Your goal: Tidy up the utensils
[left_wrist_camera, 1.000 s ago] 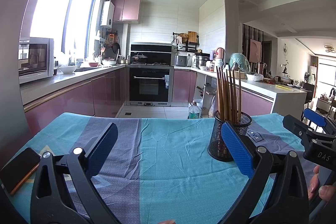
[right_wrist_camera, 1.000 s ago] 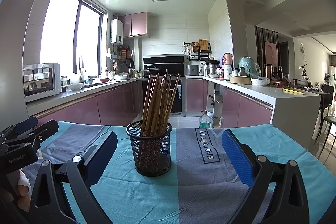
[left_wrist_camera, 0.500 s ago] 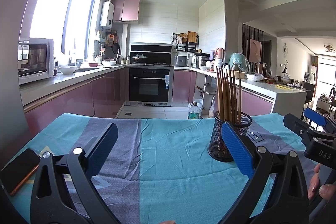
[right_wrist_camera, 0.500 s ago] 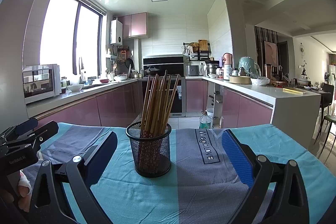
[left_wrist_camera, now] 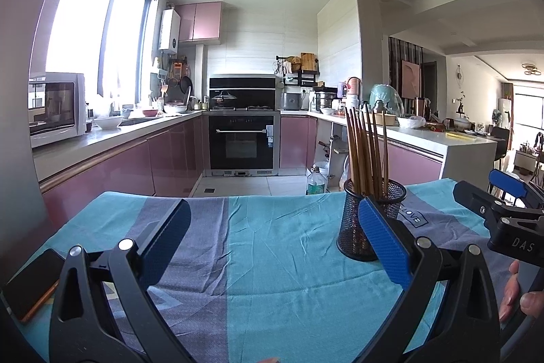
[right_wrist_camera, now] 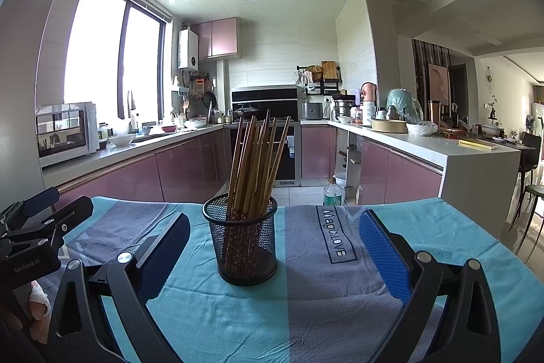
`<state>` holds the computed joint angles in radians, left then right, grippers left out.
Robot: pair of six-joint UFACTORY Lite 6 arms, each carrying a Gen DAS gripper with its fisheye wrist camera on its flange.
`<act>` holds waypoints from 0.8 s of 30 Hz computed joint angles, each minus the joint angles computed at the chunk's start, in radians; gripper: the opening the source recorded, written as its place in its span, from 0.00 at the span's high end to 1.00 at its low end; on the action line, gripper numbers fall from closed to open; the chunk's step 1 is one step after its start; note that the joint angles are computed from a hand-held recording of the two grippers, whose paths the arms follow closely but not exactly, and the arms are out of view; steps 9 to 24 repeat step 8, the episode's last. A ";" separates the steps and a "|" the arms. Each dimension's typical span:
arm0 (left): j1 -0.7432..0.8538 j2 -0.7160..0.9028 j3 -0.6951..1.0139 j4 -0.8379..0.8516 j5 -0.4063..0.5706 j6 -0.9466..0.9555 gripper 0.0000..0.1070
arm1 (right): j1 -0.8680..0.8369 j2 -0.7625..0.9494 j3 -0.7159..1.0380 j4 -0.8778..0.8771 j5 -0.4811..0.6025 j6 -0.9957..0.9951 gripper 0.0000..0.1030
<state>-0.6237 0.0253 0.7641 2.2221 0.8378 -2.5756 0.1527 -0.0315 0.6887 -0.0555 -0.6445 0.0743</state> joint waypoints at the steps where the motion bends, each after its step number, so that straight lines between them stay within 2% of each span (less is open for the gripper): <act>1: 0.003 0.002 0.005 -0.007 -0.008 0.003 0.09 | -0.004 0.004 0.002 -0.004 0.002 0.000 0.07; 5: 0.057 0.019 0.050 -0.055 -0.114 0.045 0.09 | -0.055 0.058 0.073 -0.050 0.085 0.024 0.07; 8: 0.136 0.042 0.093 -0.071 -0.231 0.063 0.09 | -0.131 0.206 0.260 -0.119 0.296 0.074 0.07; 24: 0.136 0.042 0.093 -0.071 -0.231 0.063 0.09 | -0.131 0.206 0.260 -0.119 0.296 0.074 0.07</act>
